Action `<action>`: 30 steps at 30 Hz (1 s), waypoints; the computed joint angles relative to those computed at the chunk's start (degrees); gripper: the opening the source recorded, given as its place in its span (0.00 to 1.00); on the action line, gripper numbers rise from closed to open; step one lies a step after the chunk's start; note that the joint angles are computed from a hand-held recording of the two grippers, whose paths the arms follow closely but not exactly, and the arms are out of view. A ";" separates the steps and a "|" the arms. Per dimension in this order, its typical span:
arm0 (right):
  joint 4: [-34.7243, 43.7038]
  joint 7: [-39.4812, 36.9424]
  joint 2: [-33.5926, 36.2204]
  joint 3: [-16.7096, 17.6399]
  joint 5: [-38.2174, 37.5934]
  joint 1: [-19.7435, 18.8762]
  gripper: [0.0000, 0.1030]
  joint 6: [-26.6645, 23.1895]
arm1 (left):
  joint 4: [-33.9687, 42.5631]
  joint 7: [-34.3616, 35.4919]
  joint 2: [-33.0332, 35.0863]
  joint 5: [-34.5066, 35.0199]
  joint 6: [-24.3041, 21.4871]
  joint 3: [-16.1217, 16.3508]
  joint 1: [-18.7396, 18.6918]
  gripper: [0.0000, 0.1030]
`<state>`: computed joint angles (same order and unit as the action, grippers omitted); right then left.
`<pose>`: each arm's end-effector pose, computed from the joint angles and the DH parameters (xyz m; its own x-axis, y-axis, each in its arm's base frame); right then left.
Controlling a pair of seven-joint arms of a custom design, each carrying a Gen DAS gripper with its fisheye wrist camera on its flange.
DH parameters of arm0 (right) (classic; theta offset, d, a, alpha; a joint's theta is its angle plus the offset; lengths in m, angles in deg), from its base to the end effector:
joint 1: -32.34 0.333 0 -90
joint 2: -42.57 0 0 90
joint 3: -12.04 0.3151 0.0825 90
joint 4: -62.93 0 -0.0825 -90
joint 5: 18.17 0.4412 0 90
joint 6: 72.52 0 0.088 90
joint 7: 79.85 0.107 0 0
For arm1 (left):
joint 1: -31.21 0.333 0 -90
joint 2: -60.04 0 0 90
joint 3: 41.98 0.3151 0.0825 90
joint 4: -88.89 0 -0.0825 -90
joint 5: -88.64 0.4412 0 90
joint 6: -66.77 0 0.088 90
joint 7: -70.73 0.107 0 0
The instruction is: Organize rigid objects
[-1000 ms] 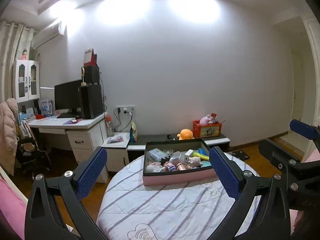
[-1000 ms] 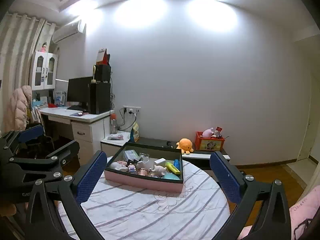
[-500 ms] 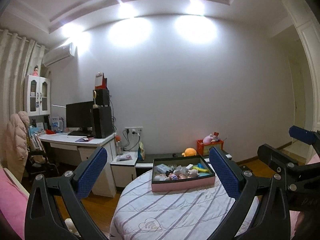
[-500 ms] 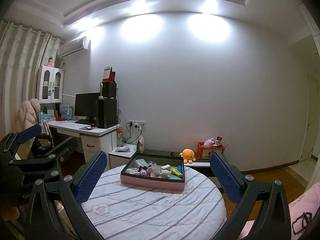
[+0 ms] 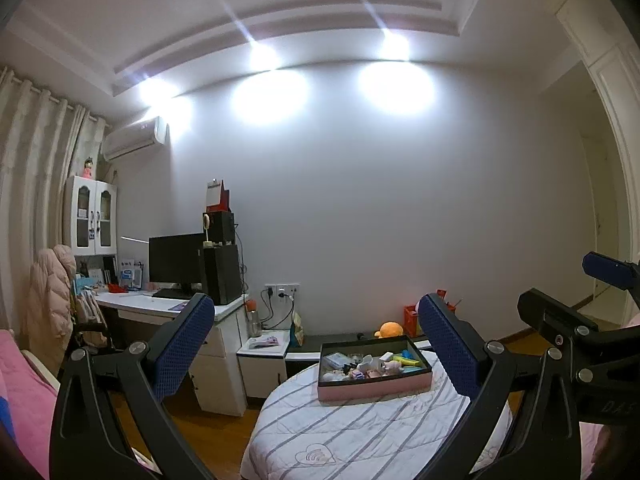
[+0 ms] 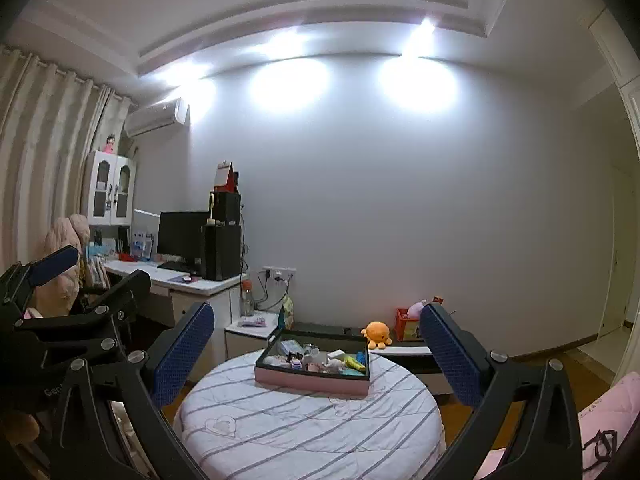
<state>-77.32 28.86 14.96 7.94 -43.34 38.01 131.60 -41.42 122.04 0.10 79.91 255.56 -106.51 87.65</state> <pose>0.4647 0.0592 0.6377 0.2090 -0.9769 0.0440 0.0041 -0.0441 -0.9990 0.4758 -0.2648 0.6273 0.1254 -0.9895 -0.0717 0.0631 0.0801 -0.9948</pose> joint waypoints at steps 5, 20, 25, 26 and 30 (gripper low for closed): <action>-1.03 -2.02 -1.27 3.38 3.27 -2.74 1.00 0.69 | -0.92 -0.08 -1.20 -0.47 0.96 0.56 -0.57 1.00; -1.86 -6.36 -1.90 6.23 8.23 -4.67 1.00 1.03 | -0.29 -0.42 -1.99 -0.59 0.10 0.43 -0.24 1.00; -2.02 -6.90 -1.93 6.16 8.88 -4.46 1.00 1.13 | -0.35 -0.73 -2.37 -0.54 0.11 0.36 -0.02 1.00; -2.05 -6.88 -1.94 5.99 8.83 -4.27 1.00 1.07 | -0.32 -0.79 -2.41 -0.56 0.05 0.34 -0.01 1.00; -1.98 -7.12 -2.01 6.05 9.05 -4.26 1.00 0.89 | -0.37 -0.83 -2.33 -0.39 0.06 0.41 -0.08 1.00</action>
<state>-79.30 21.75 12.95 14.00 -34.29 33.75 132.50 -41.79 121.21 -2.22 79.52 255.62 -106.10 87.57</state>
